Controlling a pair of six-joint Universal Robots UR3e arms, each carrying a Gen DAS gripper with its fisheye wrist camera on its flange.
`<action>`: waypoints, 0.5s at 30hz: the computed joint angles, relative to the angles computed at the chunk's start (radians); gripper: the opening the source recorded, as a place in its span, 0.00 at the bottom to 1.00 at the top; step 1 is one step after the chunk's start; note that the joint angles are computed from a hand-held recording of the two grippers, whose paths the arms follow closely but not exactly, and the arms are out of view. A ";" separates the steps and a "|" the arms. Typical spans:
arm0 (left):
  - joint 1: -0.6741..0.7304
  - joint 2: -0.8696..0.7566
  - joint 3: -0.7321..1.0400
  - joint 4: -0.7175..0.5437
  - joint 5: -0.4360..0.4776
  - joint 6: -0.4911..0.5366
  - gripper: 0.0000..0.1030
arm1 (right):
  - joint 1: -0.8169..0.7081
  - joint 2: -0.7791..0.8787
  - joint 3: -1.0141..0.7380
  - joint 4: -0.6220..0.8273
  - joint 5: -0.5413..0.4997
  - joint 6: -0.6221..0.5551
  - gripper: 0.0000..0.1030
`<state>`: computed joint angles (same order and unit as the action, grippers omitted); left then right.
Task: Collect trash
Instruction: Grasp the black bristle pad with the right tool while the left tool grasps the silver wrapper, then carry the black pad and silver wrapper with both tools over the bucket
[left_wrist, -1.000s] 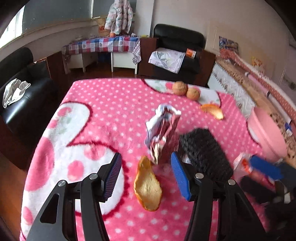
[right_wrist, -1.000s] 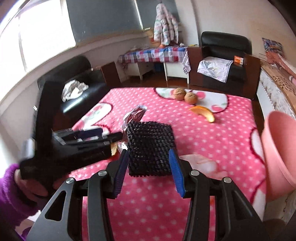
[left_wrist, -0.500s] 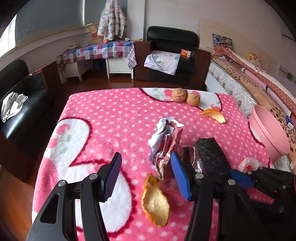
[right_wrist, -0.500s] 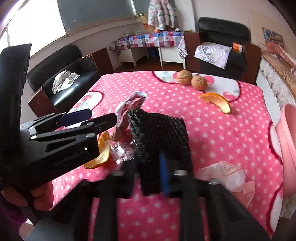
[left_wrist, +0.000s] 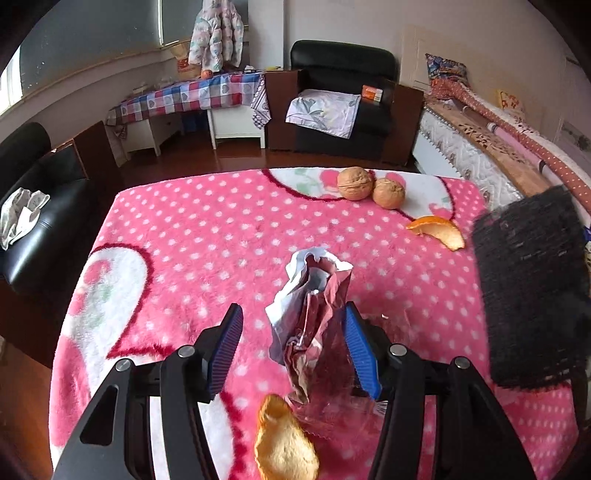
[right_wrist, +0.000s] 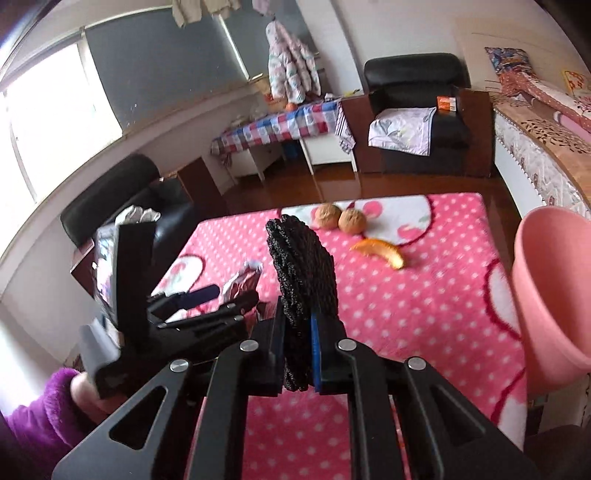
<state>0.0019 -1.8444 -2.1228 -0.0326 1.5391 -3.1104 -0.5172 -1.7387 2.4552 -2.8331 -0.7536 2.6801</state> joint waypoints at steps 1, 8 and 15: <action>0.001 -0.005 0.007 -0.006 -0.002 -0.003 0.39 | -0.006 -0.001 -0.001 0.001 0.004 0.003 0.11; 0.029 0.032 -0.012 -0.027 -0.037 -0.042 0.15 | -0.066 -0.022 -0.001 0.058 0.036 -0.009 0.11; 0.062 0.166 -0.092 -0.017 -0.081 -0.055 0.14 | -0.107 -0.044 -0.005 0.128 0.075 -0.033 0.11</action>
